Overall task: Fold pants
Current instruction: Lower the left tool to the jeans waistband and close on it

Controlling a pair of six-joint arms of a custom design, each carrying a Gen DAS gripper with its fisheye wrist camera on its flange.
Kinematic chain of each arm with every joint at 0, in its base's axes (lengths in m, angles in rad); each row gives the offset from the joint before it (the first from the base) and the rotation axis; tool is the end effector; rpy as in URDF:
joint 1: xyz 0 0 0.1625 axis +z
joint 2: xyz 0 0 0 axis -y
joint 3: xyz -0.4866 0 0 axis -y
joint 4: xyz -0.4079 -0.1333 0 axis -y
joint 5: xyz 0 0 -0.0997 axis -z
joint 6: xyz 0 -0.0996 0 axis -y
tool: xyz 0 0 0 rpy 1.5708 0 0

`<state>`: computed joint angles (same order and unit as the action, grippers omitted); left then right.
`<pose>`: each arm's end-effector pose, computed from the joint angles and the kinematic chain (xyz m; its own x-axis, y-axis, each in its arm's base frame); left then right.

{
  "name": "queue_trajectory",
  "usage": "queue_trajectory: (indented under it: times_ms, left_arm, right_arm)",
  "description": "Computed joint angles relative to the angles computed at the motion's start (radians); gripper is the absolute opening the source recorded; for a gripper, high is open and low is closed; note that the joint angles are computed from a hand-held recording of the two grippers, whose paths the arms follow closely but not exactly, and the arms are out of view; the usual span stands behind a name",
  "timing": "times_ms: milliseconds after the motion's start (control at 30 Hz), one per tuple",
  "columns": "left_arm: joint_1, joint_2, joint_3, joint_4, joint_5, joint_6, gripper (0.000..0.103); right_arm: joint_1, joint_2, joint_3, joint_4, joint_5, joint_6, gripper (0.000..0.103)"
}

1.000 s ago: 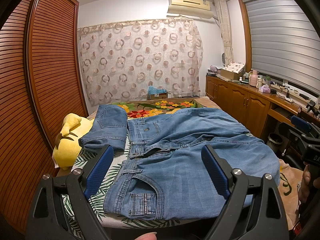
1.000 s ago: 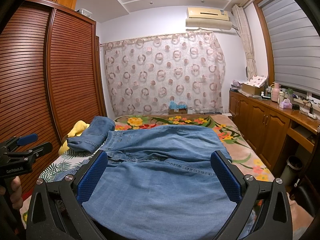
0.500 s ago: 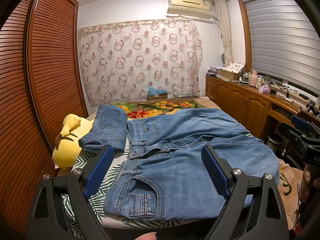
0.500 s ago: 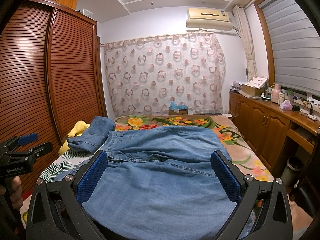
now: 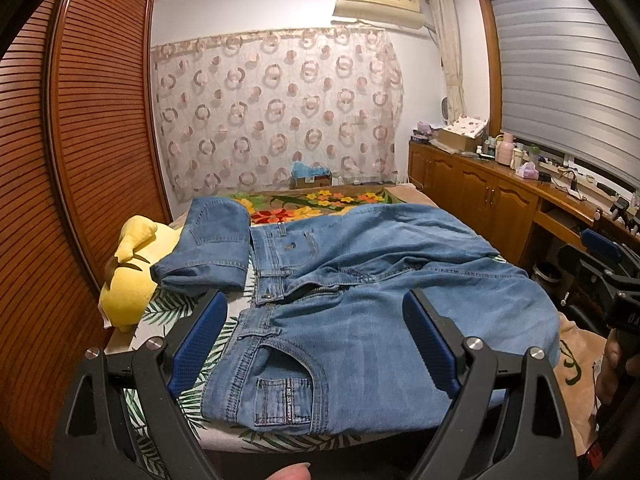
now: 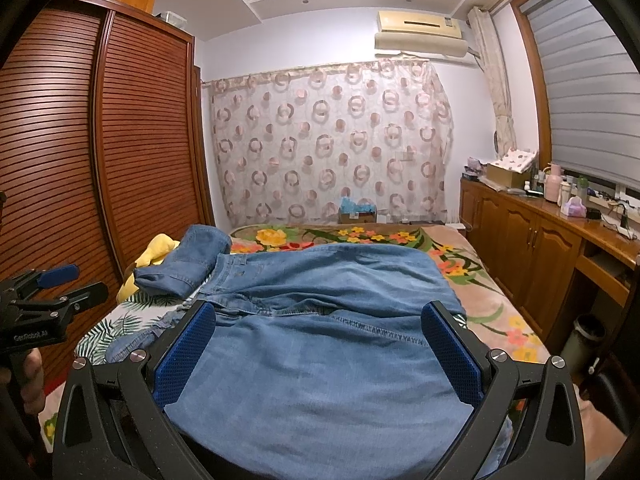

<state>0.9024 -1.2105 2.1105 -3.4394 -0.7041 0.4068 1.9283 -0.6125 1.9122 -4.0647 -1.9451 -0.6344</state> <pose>-0.1672 -0.5493 0.3440 -0.6852 0.0916 -0.7226 0.6774 0.4446 -0.5860 0.3113 -0.5565 0.1079 -0.7218 -0.2100 0.6595 -0.6909 0.2732 -0.6693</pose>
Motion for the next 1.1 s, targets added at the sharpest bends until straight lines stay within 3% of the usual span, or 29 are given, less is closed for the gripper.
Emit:
queue_trajectory:
  times_ms: [500, 800, 1100]
  left_arm:
    - [0.107, 0.016, -0.028, 0.092, -0.053, -0.029, 0.09]
    - [0.17, 0.033, -0.053, 0.105, -0.051, -0.001, 0.09]
    - [0.249, 0.005, -0.063, 0.154, -0.096, -0.006, 0.086]
  right_arm:
    - [0.003, -0.019, -0.015, 0.09, -0.053, 0.019, 0.102]
    - [0.012, -0.019, -0.053, 0.166, -0.125, 0.014, 0.102]
    - [0.032, -0.021, -0.083, 0.239, -0.196, 0.018, 0.102]
